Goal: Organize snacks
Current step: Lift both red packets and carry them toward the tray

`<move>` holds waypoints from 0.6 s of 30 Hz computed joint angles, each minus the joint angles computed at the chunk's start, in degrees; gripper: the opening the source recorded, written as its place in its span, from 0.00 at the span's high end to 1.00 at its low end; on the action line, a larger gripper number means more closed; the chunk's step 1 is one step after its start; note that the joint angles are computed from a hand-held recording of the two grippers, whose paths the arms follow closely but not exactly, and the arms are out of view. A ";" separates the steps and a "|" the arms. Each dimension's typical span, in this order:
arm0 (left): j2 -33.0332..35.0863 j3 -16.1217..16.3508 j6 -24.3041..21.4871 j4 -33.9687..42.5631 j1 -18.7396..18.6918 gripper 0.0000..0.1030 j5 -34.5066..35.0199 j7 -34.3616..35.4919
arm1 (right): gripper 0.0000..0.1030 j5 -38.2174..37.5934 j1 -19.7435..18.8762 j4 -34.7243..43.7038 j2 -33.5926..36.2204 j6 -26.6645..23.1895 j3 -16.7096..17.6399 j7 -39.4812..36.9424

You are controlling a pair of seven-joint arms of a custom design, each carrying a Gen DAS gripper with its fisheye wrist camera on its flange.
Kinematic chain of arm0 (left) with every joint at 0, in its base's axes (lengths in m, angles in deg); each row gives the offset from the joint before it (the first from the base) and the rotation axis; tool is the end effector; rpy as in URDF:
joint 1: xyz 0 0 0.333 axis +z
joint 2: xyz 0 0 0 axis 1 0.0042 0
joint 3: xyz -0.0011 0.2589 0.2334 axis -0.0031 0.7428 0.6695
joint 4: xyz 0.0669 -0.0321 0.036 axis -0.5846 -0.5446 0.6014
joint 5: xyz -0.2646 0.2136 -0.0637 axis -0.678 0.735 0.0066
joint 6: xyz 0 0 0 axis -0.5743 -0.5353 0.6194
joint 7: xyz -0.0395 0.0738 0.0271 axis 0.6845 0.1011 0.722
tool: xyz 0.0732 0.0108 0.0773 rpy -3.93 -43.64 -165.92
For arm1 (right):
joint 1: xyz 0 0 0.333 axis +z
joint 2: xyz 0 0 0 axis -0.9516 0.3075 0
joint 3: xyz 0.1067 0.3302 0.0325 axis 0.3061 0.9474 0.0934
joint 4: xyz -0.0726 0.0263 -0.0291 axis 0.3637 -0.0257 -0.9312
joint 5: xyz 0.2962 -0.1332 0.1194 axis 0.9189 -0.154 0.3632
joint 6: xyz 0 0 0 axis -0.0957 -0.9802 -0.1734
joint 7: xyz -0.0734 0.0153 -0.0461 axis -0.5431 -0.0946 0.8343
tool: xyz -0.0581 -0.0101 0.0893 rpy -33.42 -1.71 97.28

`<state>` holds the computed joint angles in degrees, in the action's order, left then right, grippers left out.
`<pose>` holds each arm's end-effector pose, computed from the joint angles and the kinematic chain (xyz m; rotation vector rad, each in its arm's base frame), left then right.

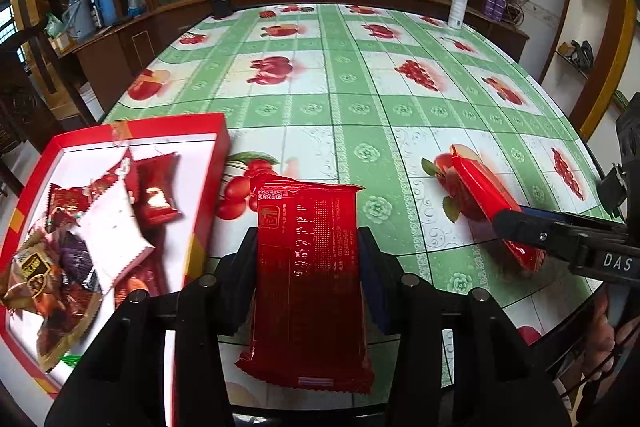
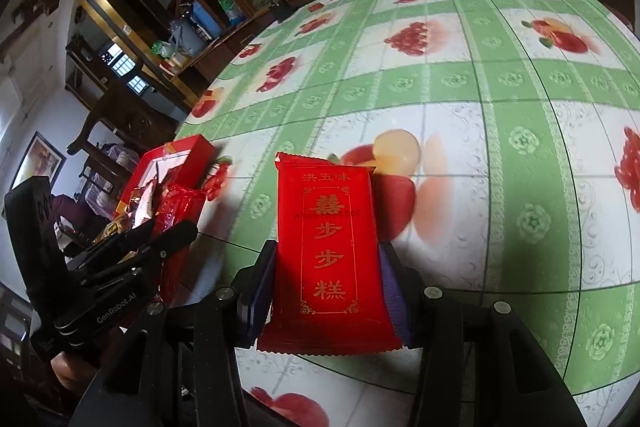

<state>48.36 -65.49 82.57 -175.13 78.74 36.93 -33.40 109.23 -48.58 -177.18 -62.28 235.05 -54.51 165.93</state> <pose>0.5001 -0.2215 0.5392 -1.8790 1.7202 -0.6139 0.5557 0.3804 0.4989 -1.8708 1.5064 0.1505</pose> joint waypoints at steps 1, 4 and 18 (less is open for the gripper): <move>-0.22 0.05 -0.24 -0.01 0.03 0.56 0.68 -0.55 | 0.51 -0.16 0.15 0.47 0.13 -0.02 0.03 -0.04; -0.82 0.04 -0.86 -0.16 0.23 0.56 2.46 -2.05 | 0.51 -0.97 0.74 1.58 0.44 -0.22 -0.09 0.16; -4.53 -0.56 -3.58 -2.06 2.85 0.56 10.09 -9.44 | 0.52 -4.53 2.70 8.75 3.55 -3.32 -0.23 0.63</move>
